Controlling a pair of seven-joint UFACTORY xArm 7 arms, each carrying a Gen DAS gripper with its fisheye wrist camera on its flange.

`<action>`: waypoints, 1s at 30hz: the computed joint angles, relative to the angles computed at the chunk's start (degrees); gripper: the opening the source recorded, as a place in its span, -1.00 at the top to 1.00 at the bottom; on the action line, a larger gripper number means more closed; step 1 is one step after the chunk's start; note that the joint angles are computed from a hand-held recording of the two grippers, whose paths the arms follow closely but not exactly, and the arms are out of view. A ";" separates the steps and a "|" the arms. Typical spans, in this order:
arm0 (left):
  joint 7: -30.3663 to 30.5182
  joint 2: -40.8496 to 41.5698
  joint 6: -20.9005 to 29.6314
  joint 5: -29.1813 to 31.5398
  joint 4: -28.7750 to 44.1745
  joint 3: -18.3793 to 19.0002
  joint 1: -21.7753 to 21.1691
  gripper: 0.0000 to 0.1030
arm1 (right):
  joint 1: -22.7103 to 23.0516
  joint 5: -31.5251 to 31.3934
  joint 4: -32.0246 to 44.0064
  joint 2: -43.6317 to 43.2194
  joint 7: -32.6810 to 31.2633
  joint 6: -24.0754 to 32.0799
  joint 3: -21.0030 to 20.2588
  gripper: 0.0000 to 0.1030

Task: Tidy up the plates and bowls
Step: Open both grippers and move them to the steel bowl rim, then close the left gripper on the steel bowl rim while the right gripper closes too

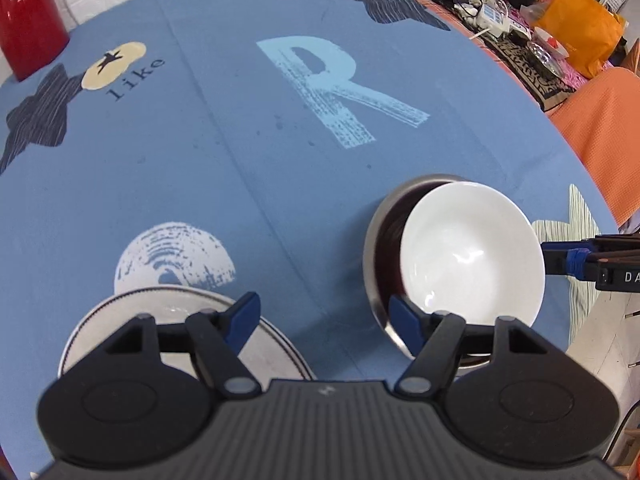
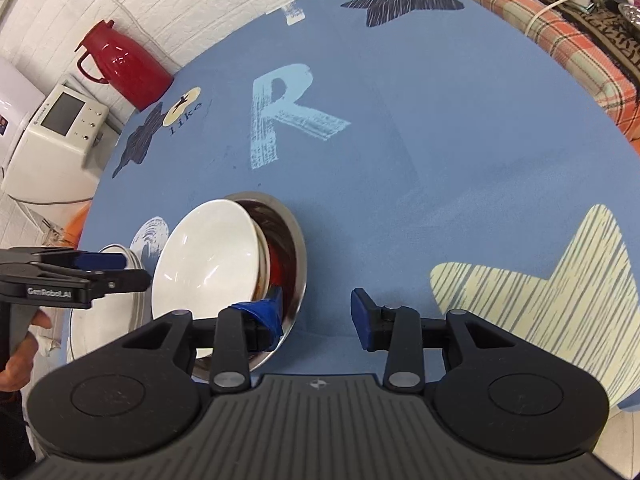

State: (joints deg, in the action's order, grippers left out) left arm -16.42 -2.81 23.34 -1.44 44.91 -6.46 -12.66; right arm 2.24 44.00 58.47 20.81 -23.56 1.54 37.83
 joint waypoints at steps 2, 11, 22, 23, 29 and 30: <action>2.25 0.59 -0.31 -2.06 0.35 0.18 -0.20 -0.39 | 1.60 -1.43 0.23 0.06 1.64 0.54 -1.88 0.58; 4.74 4.64 -1.45 -5.69 2.17 0.11 0.17 -0.38 | 7.75 -7.19 3.55 2.03 8.60 3.97 -9.11 0.57; 8.18 4.14 -4.96 -11.03 0.16 -0.03 0.45 -0.38 | 13.52 -17.31 5.49 3.37 18.26 4.76 -15.76 0.48; 7.88 4.08 -5.10 -10.92 0.04 -0.02 0.41 -0.37 | 13.53 -17.94 5.32 3.44 19.01 4.19 -15.74 0.46; 16.36 3.97 -4.89 -22.56 0.03 -0.65 0.34 0.07 | 11.89 -18.96 6.24 3.91 22.21 6.86 -15.04 0.30; 16.70 3.99 -4.97 -23.13 0.06 -0.68 0.22 0.11 | 11.76 -18.98 6.16 3.97 22.36 6.65 -14.86 0.30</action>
State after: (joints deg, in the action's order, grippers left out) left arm 0.29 1.18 18.38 -24.57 44.97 -7.14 -12.44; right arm 14.00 25.01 64.63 24.79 -1.20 8.19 22.97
